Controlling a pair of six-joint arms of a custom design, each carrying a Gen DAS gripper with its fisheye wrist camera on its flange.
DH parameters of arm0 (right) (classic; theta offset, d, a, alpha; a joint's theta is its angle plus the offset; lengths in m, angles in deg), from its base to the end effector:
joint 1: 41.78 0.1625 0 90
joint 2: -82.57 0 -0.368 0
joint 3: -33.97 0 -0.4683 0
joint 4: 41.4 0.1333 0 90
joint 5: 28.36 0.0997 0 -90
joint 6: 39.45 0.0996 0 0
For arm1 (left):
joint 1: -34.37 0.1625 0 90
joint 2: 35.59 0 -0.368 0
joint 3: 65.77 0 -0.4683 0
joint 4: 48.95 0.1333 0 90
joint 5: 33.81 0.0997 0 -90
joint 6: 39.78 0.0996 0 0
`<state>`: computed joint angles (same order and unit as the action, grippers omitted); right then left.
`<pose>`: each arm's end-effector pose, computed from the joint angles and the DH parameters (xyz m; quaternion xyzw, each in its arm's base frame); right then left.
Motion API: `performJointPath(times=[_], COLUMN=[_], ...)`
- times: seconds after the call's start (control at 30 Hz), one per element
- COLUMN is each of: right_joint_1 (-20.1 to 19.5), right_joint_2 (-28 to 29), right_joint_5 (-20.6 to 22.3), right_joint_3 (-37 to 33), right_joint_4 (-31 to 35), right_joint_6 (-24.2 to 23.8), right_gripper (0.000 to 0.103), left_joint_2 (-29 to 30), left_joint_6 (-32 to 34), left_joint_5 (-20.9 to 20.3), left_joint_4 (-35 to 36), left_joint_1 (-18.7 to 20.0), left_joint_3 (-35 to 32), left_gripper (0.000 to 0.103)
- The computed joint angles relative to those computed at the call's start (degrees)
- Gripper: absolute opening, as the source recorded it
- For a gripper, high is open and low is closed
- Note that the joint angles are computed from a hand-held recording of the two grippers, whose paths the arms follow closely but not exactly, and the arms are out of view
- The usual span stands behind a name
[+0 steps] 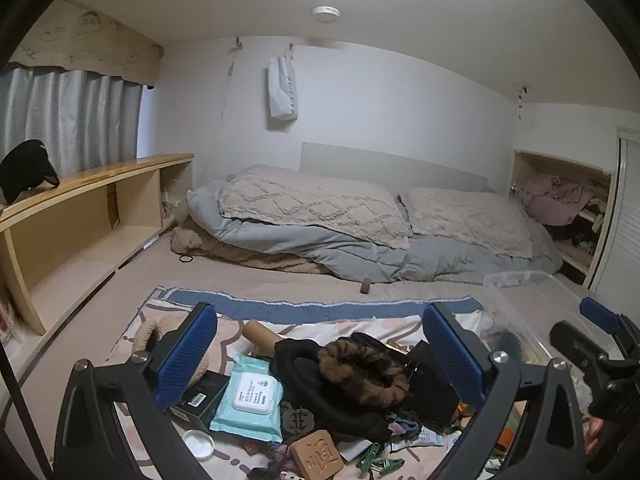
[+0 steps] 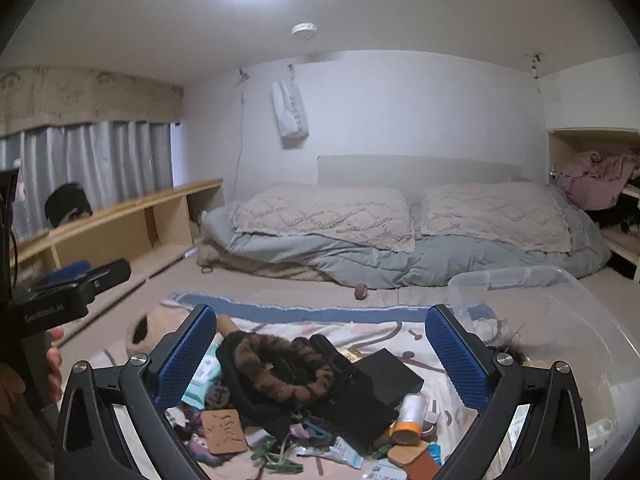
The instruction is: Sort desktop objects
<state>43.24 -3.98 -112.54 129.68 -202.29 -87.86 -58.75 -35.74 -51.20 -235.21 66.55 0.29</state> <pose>0.0891 -0.6291 0.4962 0.3414 -0.7868 0.4773 0.1912 -0.5257 -0.6006 0.0507 0.1421 0.7543 -0.5620 0.3082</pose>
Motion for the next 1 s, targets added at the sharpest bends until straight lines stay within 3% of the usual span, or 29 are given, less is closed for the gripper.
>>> performJointPath(times=[0.1, 0.17, 0.3, 0.63, 0.67, 0.77, 1.0], right_joint_1=[0.87, 1.24, 1.77, -0.87, -1.18, -1.41, -2.7], right_joint_2=[1.23, 1.73, 2.36, 2.06, 2.19, 3.79, 10.63], right_joint_5=[-4.02, -5.37, -7.26, -15.54, -17.01, -23.53, -33.32], right_joint_3=[-0.42, -0.95, -1.77, -1.5, -1.36, -1.09, -4.18], right_joint_4=[-0.25, 1.23, 5.01, 11.47, 11.58, 9.47, 7.45], right_joint_6=[0.6, 0.95, -0.2, -9.98, -11.17, -14.2, -17.27], right_gripper=[0.103, 0.103, 0.103, 0.103, 0.094, 0.05, 0.026], left_joint_2=[-0.12, -0.94, -0.54, -3.45, -4.01, -4.64, -5.45], left_joint_6=[-4.63, -11.14, -15.25, -24.87, -26.27, -27.73, -30.52], left_joint_5=[-0.86, -1.87, -1.17, -1.7, -2.31, -2.73, -5.07], left_joint_4=[5.55, 11.94, 18.63, 33.35, 34.75, 36.78, 38.62], left_joint_1=[0.76, 1.31, 1.74, 3.85, 4.19, 4.64, 5.04], left_joint_3=[-0.01, 0.62, 0.05, 3.42, 3.92, 4.49, 4.93], left_gripper=[0.103, 0.103, 0.103, 0.097, 0.096, 0.093, 0.093])
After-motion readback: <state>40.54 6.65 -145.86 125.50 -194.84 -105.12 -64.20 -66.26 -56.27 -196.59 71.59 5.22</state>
